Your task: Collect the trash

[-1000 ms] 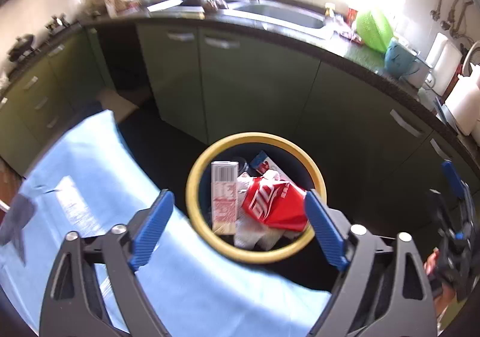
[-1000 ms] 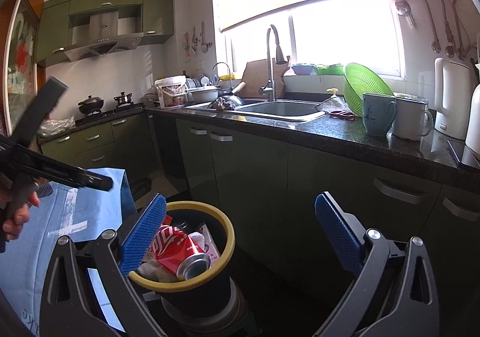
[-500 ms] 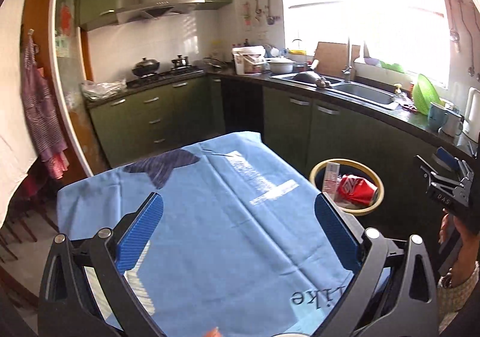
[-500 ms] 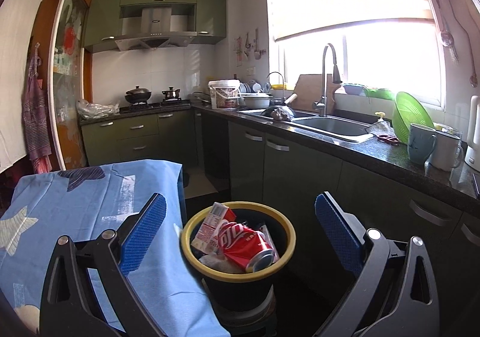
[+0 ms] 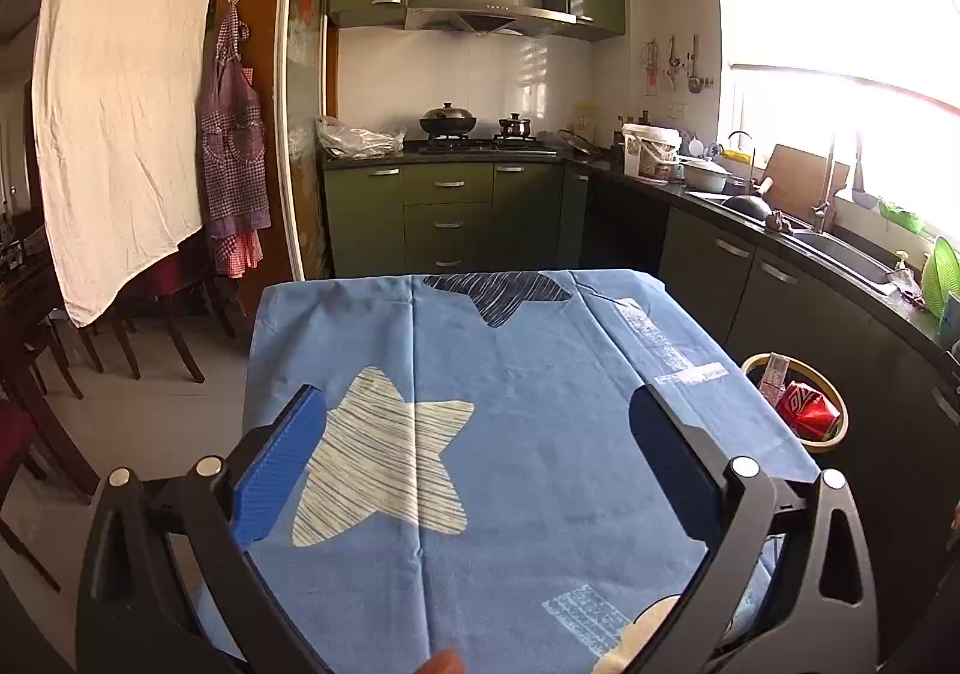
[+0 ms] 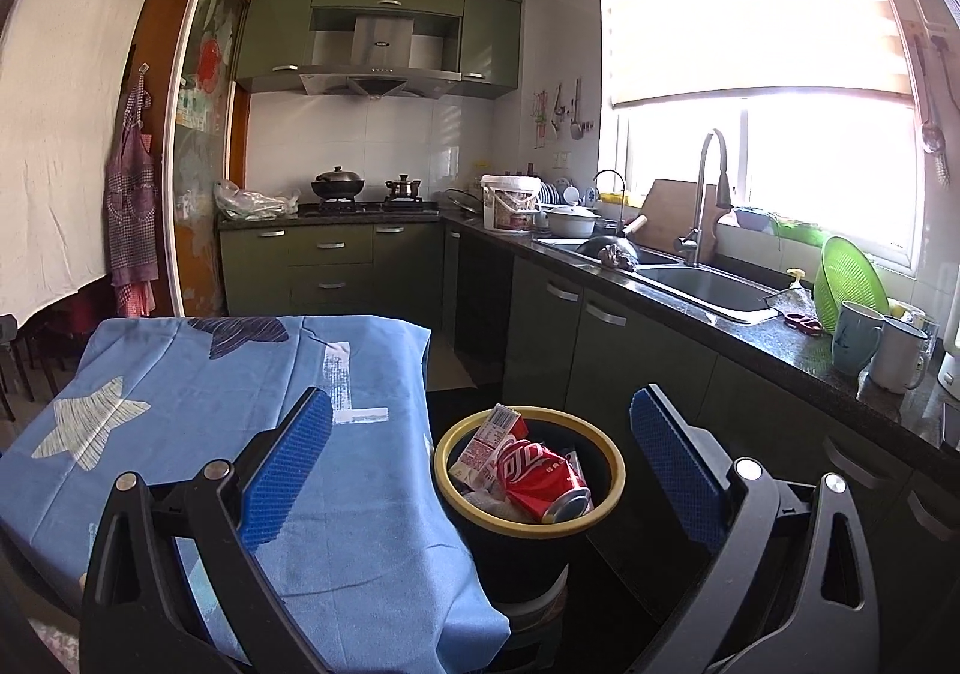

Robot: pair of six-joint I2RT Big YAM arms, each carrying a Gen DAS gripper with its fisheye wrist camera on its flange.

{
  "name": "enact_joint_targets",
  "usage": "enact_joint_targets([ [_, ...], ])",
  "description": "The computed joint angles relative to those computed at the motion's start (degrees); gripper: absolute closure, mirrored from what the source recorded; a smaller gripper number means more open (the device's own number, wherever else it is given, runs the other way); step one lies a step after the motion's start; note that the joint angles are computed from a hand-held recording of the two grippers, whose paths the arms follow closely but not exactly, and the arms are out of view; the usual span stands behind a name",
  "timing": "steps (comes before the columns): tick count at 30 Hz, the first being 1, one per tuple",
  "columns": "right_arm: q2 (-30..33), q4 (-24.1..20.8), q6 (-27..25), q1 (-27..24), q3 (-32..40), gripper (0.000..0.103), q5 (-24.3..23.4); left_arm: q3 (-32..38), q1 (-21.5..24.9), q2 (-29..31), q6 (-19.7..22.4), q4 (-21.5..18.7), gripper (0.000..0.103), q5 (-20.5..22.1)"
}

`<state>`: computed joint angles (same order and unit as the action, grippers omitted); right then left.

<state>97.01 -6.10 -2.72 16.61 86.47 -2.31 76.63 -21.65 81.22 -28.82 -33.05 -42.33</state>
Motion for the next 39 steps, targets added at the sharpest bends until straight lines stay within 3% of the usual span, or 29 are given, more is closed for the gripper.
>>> enact_joint_targets([
  [8,0.14,0.20,0.75,-0.95,-0.16,0.005,-1.38,-1.86,-1.12,-2.39,0.15,-0.92,0.007,-1.51],
  [39,-0.02,1.10,1.60,-2.07,-0.92,0.005,-2.08,-0.80,-1.33,-1.55,-0.66,-2.06,0.007,2.15],
])
